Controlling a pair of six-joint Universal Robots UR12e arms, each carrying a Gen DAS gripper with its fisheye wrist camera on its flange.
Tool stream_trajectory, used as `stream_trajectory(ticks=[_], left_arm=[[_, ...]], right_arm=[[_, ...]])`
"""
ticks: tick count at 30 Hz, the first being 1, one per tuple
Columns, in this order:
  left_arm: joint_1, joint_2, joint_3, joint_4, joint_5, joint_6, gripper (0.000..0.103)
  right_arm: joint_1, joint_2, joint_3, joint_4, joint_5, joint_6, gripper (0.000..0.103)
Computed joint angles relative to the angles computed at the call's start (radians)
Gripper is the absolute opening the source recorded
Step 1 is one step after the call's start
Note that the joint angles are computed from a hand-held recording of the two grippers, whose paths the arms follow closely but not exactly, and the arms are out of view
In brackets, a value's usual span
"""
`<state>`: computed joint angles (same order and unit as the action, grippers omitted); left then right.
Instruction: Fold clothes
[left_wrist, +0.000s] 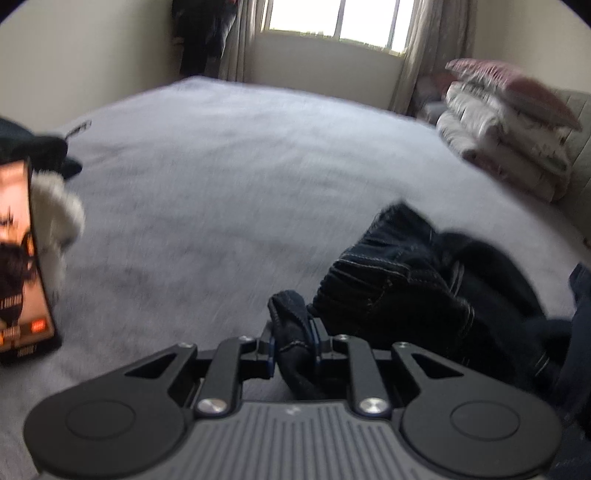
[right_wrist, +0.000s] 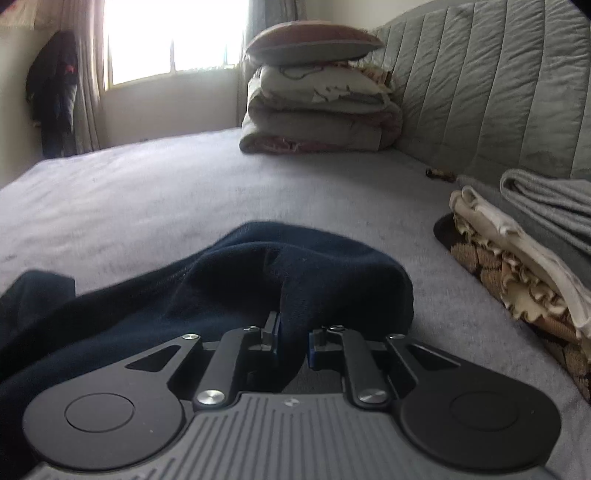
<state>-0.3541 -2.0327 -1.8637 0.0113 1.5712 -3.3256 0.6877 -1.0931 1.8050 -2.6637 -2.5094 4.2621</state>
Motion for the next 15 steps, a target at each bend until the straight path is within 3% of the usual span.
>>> stream_trajectory(ticks=[5, 10, 13, 15], left_arm=[[0.029, 0.006, -0.021, -0.042, -0.060, -0.051, 0.019], [0.052, 0.020, -0.026, -0.083, -0.119, -0.088, 0.025], [0.069, 0.038, -0.017, -0.141, -0.164, -0.122, 0.039], [0.075, 0.047, -0.020, -0.125, -0.174, -0.128, 0.048]], right_arm=[[-0.008, -0.017, 0.006, 0.077, 0.107, 0.074, 0.019], [-0.004, -0.024, -0.016, 0.176, 0.147, 0.146, 0.021], [0.002, -0.033, -0.041, 0.267, 0.161, 0.194, 0.035], [0.013, -0.038, -0.048, 0.296, 0.142, 0.222, 0.049]])
